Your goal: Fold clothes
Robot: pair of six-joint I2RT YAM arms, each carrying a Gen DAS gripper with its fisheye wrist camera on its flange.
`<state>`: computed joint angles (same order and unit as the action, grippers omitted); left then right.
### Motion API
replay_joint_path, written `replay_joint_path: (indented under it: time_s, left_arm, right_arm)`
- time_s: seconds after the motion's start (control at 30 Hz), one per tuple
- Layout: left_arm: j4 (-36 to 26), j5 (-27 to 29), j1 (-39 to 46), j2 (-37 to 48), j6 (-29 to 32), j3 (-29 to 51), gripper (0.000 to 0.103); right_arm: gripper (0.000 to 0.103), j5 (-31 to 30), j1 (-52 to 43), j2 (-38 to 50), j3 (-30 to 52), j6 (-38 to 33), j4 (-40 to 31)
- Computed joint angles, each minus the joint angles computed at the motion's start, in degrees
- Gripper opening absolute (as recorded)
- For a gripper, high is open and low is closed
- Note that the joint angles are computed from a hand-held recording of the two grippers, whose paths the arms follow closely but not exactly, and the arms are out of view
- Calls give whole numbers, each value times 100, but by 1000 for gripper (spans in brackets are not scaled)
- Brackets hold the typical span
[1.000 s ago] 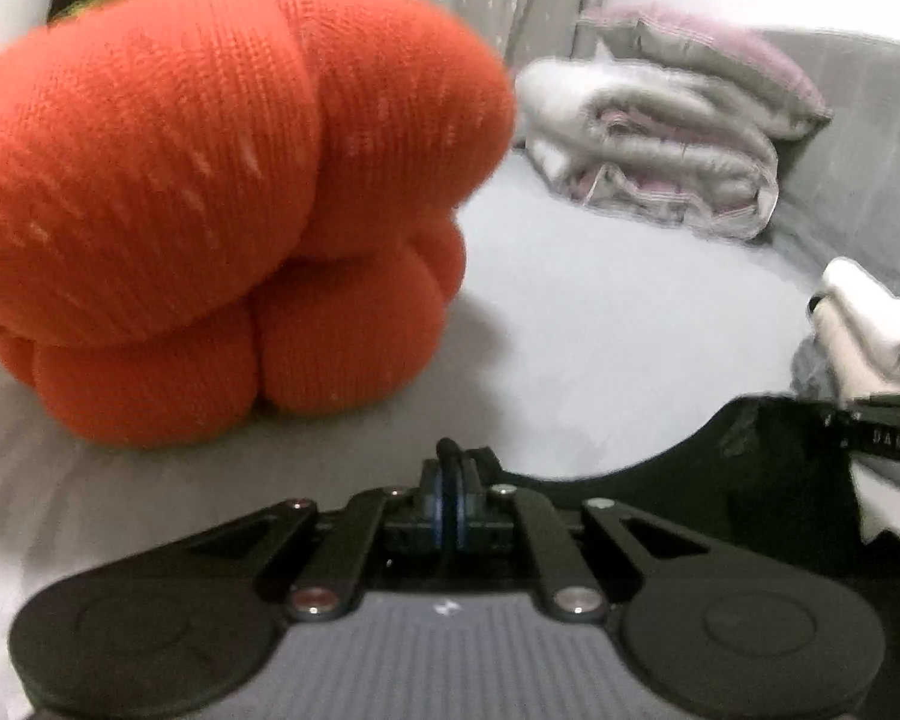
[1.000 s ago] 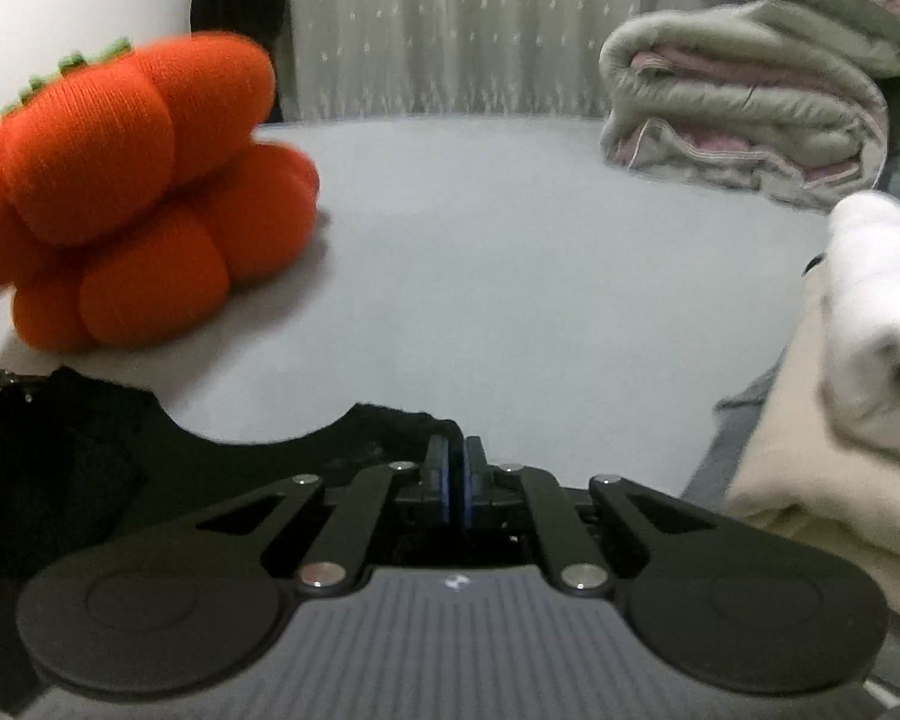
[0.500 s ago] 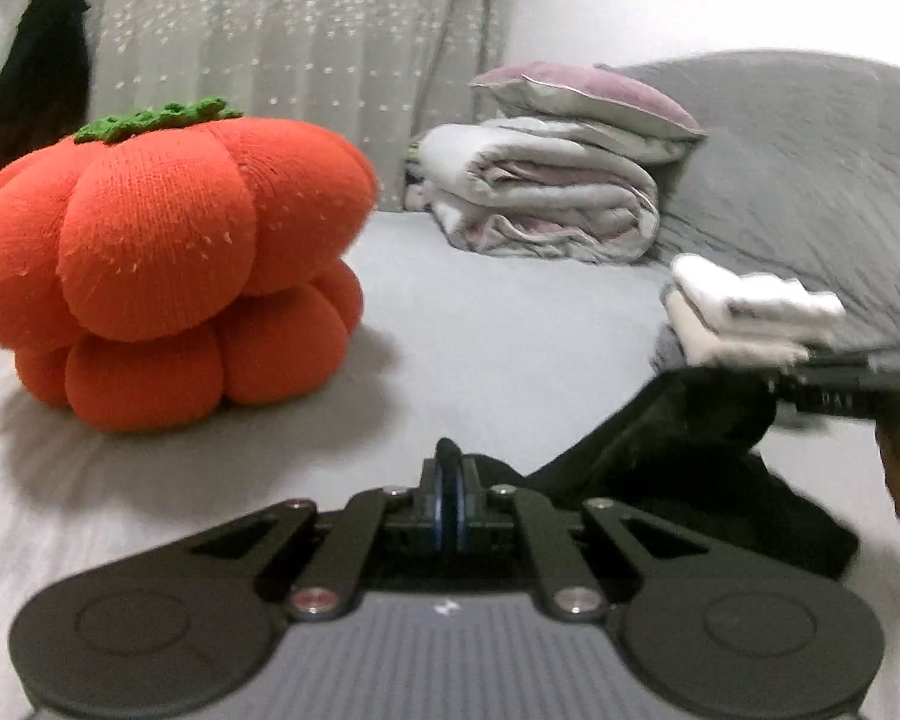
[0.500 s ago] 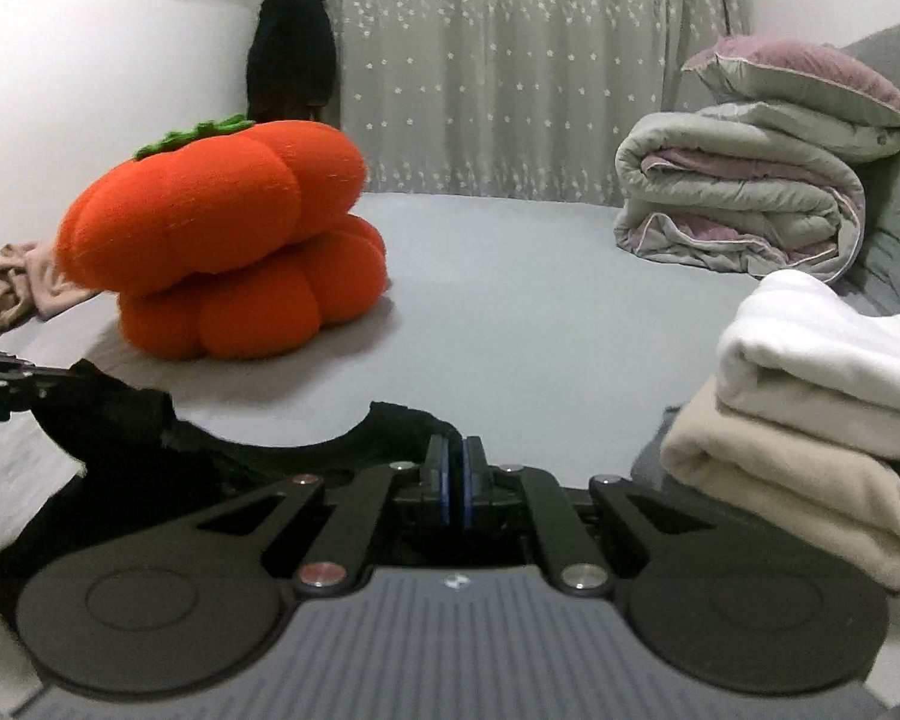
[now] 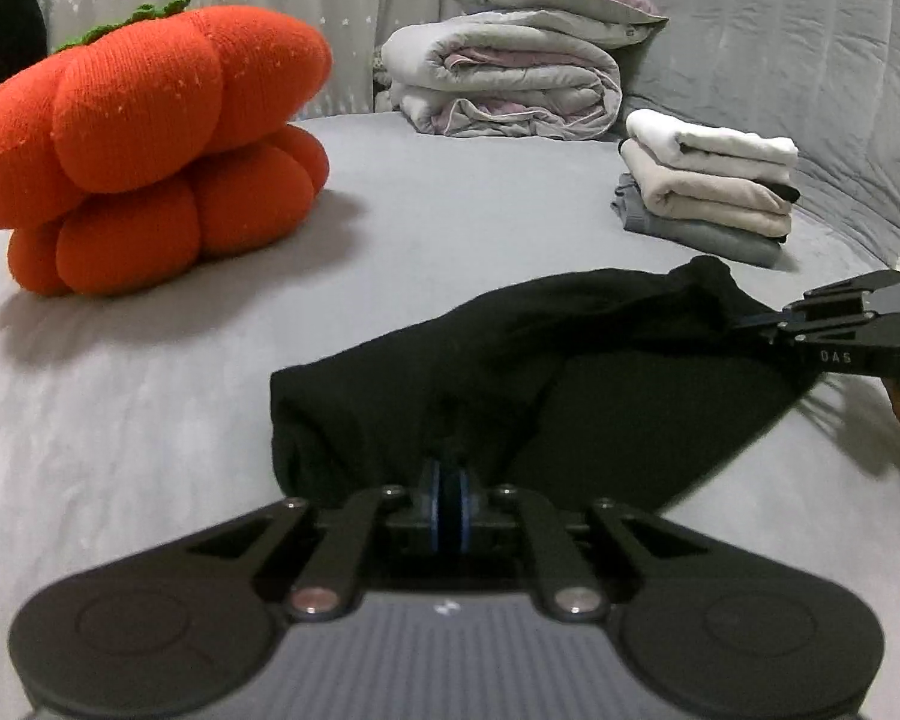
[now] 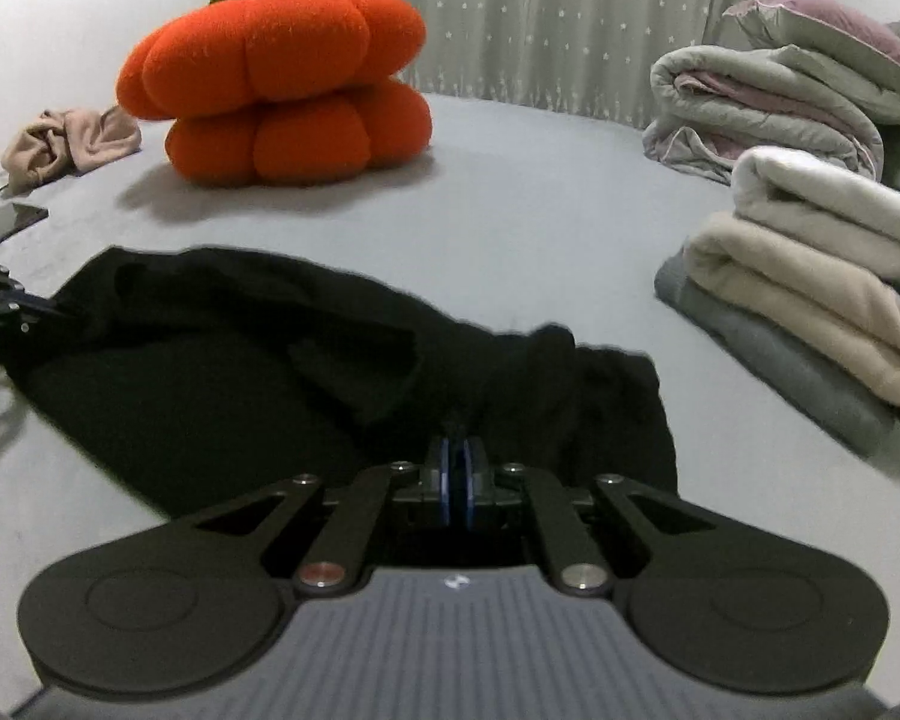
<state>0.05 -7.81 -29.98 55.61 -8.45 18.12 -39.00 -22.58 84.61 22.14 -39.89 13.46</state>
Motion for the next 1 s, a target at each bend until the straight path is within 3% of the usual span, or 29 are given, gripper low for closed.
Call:
replay_joint_path:
  time_s: [0.07,0.13,0.2,0.27,0.3,0.63,0.9,0.97,1.0]
  left_arm:
    - [-218,-69,-115,-221,13,50,17]
    - [-333,-201,-295,-482,-33,24,33]
    - [-355,-186,-368,-570,-113,60,38]
    - [-275,-93,-351,-416,-206,160,39]
    - [-211,-62,-345,-308,-249,209,40]
    - [351,-60,-476,576,-559,518,40]
    - [718,-482,-471,1275,-826,717,37]
    - [711,-518,-514,1352,-763,754,26]
    - [706,-536,-535,1391,-732,773,2]
  right_arm:
    - [13,-102,-97,-136,83,-26,-332]
    - [14,-244,-216,-287,142,-97,-641]
    - [17,-425,-364,-443,124,-259,-900]
    - [27,-559,-408,-552,129,-387,-1095]
    - [38,-598,-403,-609,90,-423,-1109]
    - [39,-758,77,-1031,-138,-763,-1277]
    - [36,-82,733,-599,-269,-745,-645]
    - [18,2,745,-517,-279,-784,-515]
    - [8,-24,689,-547,-275,-786,-513]
